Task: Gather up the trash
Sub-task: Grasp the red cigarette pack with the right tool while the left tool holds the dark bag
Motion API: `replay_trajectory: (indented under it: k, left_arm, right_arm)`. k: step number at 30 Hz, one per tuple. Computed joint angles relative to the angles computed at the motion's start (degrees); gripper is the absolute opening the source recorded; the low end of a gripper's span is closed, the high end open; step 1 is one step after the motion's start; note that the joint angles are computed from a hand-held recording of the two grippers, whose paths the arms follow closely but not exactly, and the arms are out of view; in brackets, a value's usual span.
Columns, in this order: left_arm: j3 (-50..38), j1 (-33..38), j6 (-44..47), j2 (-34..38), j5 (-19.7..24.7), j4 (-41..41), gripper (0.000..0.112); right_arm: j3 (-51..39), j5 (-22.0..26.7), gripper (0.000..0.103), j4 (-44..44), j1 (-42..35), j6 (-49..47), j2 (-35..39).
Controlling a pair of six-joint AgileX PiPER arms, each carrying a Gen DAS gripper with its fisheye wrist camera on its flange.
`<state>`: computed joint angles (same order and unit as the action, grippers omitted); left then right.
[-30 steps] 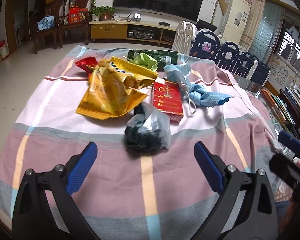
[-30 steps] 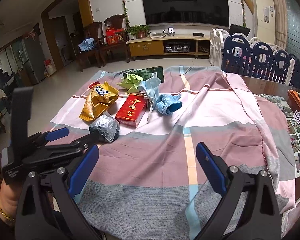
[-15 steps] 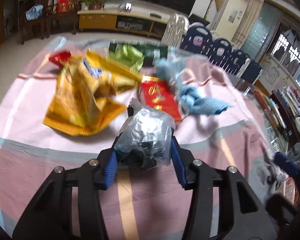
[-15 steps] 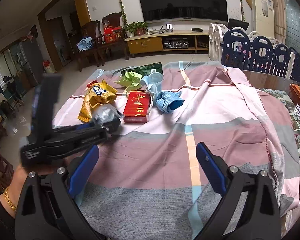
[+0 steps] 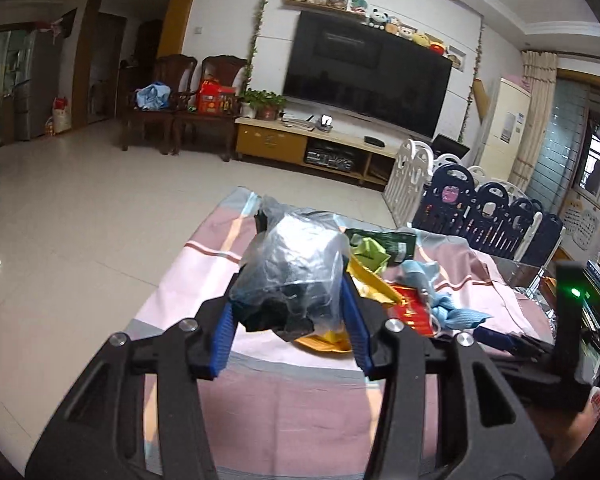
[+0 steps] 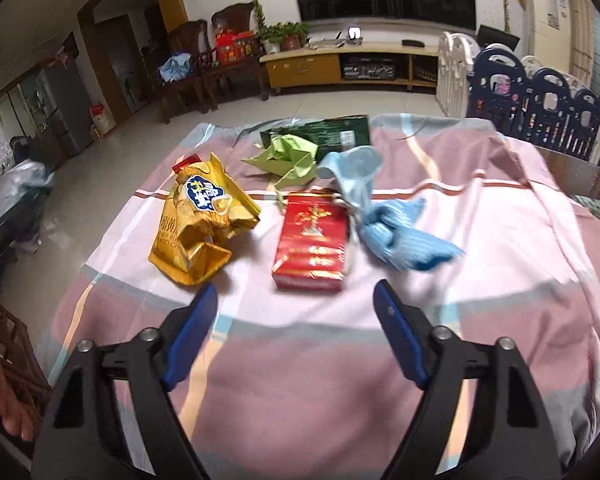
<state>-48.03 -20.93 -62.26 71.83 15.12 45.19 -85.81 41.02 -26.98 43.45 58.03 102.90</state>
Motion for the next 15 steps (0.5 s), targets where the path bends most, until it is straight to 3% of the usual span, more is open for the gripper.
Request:
replay_trajectory:
  k: [1, 9, 12, 14, 15]
  left_arm:
    - [-0.3, 0.8, 1.3, 0.3, -0.3, -1.3, 0.049]
    - [-1.4, 5.5, 21.2, 1.1, -2.9, -20.9, 0.049]
    - [-1.9, 6.2, 26.0, 1.4, -3.1, -26.1, 0.05]
    - [-1.7, 6.3, 26.4, 1.5, -3.6, -26.8, 0.05]
    - [-1.4, 6.9, 29.0, 1.1, -3.6, -29.2, 0.05]
  right_arm:
    - [-4.0, 1.3, 0.071, 2.4, -1.1, -3.3, 3.0]
    - [-23.7, 10.9, 0.069, 11.7, -6.2, -13.2, 17.7]
    - [-27.7, 13.0, 0.068, 14.4, -7.7, -14.2, 21.4]
    - [-27.8, 12.9, 0.058, 15.7, -8.3, -14.7, 22.5]
    - [-27.8, 13.2, 0.058, 14.0, -7.7, -14.5, 22.5]
